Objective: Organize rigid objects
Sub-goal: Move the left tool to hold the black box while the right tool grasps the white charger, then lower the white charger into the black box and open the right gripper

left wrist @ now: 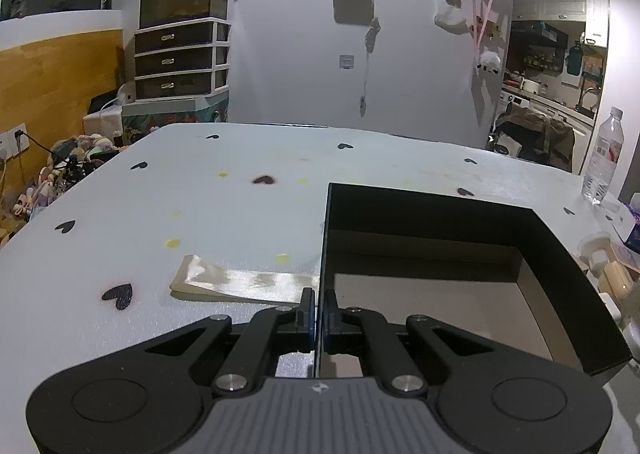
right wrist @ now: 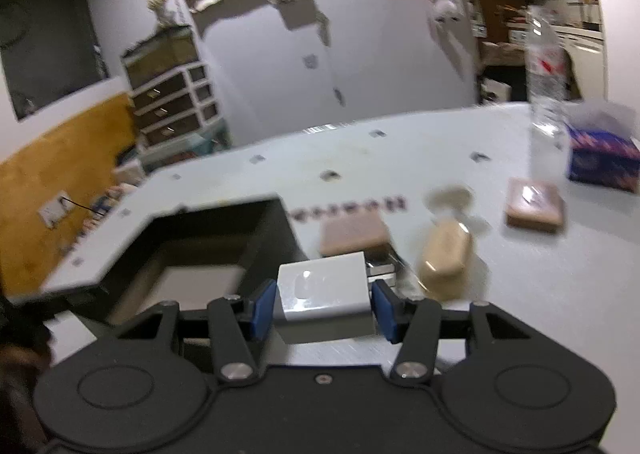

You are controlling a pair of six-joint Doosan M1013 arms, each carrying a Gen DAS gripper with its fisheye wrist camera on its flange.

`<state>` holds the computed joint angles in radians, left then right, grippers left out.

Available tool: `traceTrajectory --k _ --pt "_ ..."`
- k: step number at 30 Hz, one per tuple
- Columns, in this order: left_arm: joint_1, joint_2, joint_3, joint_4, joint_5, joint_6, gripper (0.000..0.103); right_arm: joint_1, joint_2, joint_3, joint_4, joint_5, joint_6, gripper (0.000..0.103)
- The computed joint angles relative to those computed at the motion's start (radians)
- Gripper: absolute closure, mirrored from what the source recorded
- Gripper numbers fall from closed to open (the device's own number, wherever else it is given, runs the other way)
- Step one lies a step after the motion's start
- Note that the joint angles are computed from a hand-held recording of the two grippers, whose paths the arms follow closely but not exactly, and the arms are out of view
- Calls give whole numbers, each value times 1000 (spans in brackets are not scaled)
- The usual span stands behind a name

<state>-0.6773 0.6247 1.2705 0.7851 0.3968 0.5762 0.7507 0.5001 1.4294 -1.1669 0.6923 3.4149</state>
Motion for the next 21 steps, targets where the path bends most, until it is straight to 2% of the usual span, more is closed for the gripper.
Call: traceTrajectory --k 3,9,14,18,21 --pt "0 0 2 10 -3 -3 100 -19 22 -63 71 -57 -88 50" --pt "-1 1 2 28 -5 -19 100 -51 124 -261 367 -103 -365 50" --pt "-2 -1 8 47 -17 -36 100 -63 255 -483 571 19 -550 50" --pt "2 -2 12 34 -31 -36 100 -74 342 -621 680 111 -603 50" --pt "0 -1 11 60 -24 -59 100 -77 382 -678 727 138 -597 50"
